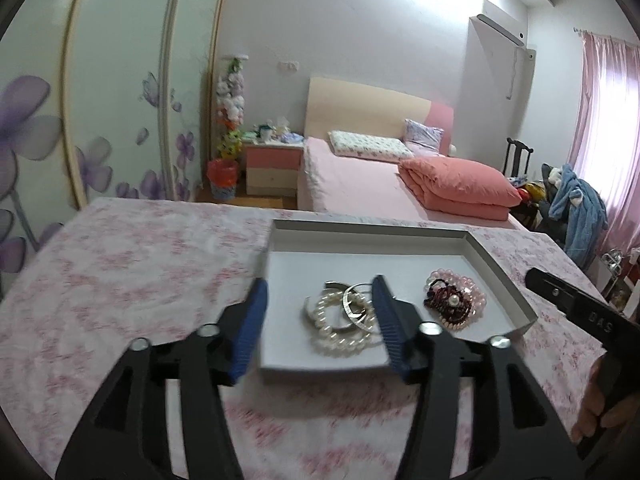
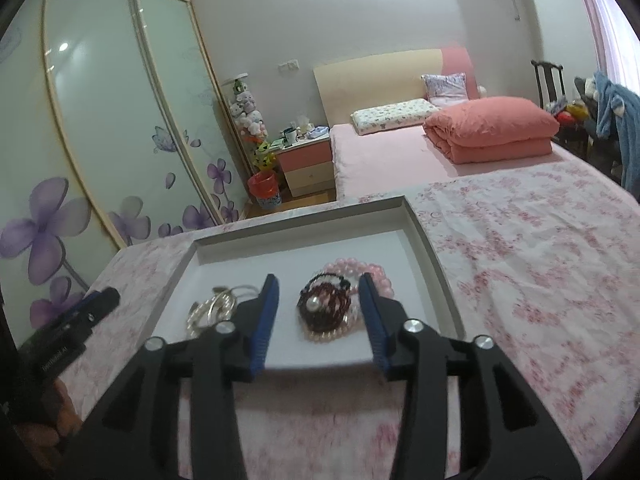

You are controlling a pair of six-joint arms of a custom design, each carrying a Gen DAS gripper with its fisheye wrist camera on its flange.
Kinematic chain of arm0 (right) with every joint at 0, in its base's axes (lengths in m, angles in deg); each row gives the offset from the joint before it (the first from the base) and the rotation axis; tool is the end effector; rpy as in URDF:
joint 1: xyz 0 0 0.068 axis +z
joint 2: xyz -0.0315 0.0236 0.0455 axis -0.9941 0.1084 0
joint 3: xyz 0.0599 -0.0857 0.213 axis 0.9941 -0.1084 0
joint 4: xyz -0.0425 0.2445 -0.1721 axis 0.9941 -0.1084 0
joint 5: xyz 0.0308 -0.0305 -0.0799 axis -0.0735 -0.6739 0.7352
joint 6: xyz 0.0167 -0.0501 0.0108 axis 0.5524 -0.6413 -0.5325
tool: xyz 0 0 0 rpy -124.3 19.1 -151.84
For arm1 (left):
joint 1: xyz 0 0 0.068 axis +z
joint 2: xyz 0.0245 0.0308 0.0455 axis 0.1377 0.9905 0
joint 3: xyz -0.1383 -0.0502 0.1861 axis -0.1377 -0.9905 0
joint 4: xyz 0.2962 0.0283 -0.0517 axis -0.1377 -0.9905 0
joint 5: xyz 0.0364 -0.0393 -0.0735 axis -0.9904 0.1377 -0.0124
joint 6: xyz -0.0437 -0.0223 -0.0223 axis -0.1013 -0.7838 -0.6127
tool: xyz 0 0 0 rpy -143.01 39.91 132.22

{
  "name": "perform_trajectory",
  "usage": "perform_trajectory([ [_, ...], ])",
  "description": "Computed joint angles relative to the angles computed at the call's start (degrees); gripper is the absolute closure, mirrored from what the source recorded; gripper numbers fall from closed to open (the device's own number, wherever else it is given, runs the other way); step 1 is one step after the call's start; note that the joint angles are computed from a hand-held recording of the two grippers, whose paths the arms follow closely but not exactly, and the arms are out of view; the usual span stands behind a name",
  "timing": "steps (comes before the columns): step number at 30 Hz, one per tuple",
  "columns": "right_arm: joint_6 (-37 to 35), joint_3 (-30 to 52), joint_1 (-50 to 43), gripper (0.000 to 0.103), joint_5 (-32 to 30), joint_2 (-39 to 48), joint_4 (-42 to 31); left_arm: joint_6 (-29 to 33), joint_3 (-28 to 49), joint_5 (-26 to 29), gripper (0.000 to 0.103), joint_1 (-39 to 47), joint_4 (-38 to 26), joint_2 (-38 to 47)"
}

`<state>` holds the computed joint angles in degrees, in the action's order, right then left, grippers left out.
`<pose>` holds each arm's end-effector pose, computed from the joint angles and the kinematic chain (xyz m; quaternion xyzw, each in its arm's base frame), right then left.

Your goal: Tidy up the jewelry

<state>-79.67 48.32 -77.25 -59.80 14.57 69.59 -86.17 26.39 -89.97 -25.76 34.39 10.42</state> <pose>0.3762 0.0561 0.2689 -0.1118 0.8645 0.2045 0.4453 0.2599 -0.1470 0.2859 -0.1330 0.8548 0.0207 0.5012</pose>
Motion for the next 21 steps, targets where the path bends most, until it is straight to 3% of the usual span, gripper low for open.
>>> perform_trajectory([
  [5, -2.66, -8.73, 0.97, 0.032, 1.1, -11.63, -1.29, -2.95, -2.86, -6.87, 0.013, -5.78, -5.63, -6.14],
  [10, -3.68, -16.14, 1.44, 0.006, 2.26, -22.12, -1.84, -6.29, -3.76, -12.52, 0.003, -11.46, -10.25, -8.67],
  [14, -3.85, -21.62, 1.64, 0.004, 4.9, -30.69, -1.68, -10.25, -4.35, -16.28, 0.002, -15.53, -13.45, -9.96],
  [21, -3.76, -28.11, 0.46, 0.004, 3.9, -40.35, -2.95, -15.68, -3.86, -21.47, 0.002, -20.69, -17.98, -9.08],
])
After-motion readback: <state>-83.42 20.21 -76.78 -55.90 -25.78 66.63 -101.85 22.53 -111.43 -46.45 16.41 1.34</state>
